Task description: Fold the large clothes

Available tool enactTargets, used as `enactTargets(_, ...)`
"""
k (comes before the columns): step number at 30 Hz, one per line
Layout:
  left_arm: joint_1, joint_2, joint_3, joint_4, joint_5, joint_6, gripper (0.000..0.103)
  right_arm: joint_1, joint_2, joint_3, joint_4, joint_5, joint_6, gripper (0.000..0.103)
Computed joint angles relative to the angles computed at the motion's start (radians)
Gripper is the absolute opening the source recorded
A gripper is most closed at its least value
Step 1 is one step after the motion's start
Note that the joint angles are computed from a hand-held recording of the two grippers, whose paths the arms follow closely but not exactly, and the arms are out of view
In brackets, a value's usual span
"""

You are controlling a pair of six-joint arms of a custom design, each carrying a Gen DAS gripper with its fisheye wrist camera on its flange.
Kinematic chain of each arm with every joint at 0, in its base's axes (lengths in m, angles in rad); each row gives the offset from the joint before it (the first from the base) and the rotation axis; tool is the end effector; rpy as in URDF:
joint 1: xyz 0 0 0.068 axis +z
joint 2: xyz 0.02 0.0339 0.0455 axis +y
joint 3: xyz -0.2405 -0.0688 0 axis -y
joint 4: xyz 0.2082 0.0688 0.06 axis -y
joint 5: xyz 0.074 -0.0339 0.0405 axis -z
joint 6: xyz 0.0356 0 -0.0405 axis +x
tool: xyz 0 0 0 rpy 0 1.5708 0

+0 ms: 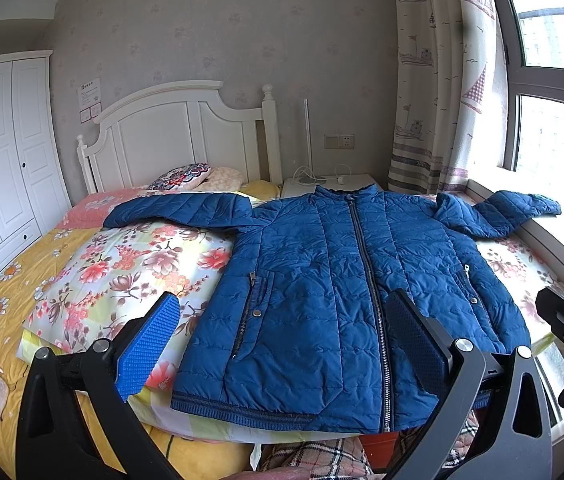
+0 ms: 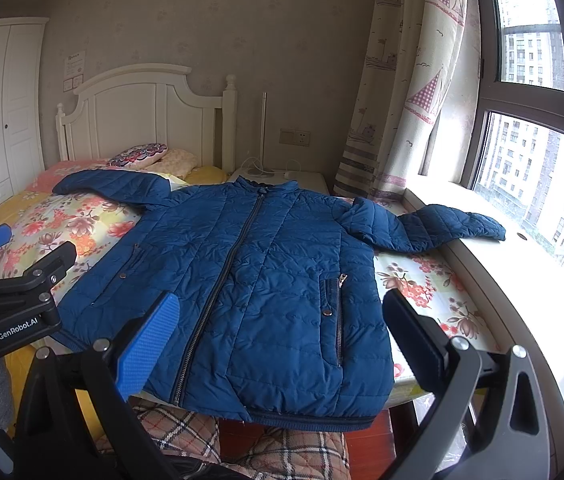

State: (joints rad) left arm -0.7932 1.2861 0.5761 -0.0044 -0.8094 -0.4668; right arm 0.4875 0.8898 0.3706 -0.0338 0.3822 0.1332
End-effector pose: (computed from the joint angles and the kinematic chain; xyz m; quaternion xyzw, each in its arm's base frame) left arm 0.1755 -0.1415 0.1895 -0.0255 0.8517 0.0646 0.5194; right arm 0.1566 0.0680 0.1929 -0.0600 0.8603 -0.0119 0.5061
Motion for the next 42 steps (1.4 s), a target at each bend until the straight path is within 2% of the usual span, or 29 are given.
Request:
enactTargets(26, -0.011, 0.028, 0.008, 0.002, 0.003, -0.012, 0.099, 0.011, 0.027, 0.000, 0.011, 0.004, 0.008, 0.101)
enactTargets(33, 0.026, 0.100, 0.022, 0.044, 0.060, 0.003, 0.099, -0.036, 0.125, -0.001, 0.075, -0.051, 0.003, 0.101)
enactTargets(37, 0.077, 0.169, 0.052, 0.085, 0.121, 0.030, 0.099, -0.093, 0.239, 0.007, 0.174, -0.093, -0.024, 0.101)
enactTargets(40, 0.151, 0.273, 0.118, 0.163, 0.225, 0.092, 0.099, -0.172, 0.394, 0.021, 0.336, -0.163, -0.073, 0.101)
enactTargets(42, 0.224, 0.401, 0.223, 0.218, 0.315, 0.160, 0.099, -0.231, 0.548, 0.088, 0.399, -0.189, -0.092, 0.101)
